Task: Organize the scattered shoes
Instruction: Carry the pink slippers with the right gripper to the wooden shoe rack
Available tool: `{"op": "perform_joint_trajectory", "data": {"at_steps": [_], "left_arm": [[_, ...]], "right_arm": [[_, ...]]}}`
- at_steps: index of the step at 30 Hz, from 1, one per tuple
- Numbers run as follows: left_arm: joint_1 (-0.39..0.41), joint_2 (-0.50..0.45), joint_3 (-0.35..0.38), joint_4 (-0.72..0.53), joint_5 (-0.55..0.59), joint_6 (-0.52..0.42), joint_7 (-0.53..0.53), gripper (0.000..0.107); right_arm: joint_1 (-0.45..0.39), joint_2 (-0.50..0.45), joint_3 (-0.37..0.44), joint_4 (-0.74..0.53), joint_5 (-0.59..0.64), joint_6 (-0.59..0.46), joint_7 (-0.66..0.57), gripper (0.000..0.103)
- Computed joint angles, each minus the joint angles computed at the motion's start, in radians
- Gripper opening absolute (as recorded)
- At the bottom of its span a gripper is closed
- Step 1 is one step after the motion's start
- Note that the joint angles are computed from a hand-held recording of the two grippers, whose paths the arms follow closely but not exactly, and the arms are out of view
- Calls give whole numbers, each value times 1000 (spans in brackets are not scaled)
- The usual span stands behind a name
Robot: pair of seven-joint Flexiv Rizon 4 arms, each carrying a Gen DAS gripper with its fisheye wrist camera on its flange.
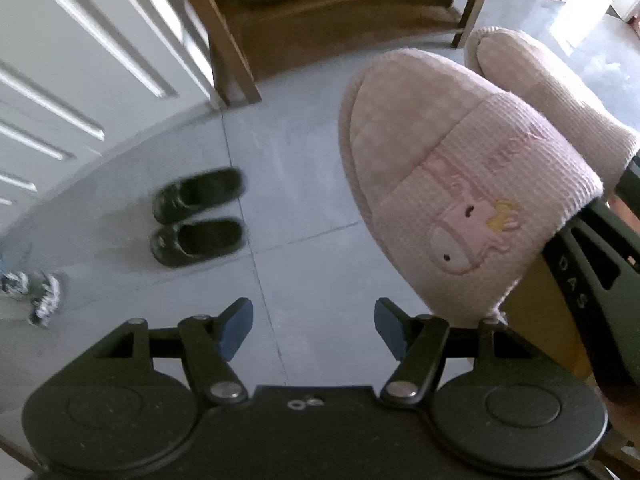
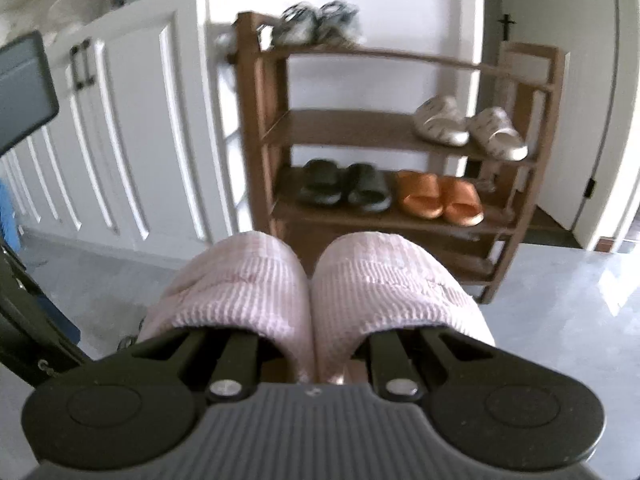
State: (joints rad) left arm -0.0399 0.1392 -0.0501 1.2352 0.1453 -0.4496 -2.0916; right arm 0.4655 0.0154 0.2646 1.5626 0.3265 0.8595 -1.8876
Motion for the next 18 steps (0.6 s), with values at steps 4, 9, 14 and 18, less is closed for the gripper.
{"op": "perform_joint_trajectory", "data": {"at_steps": [4,9,14,18], "left_arm": [[22,-97,-7,-182,-6,-61,29,67],[37,-245,10,-422,7,-108,119,67],[71,-385,54,-606,-15,-113,252,67],[91,-567,69,-903,-17,-228,331,67]], "right_arm": [[-1,-50,-22,-145,-65,-97,51,16],[8,-156,-31,-311,-157,-154,139,16],[50,-291,-41,-456,-282,-161,214,16],[100,-423,-68,-605,-373,-169,308,16]]}}
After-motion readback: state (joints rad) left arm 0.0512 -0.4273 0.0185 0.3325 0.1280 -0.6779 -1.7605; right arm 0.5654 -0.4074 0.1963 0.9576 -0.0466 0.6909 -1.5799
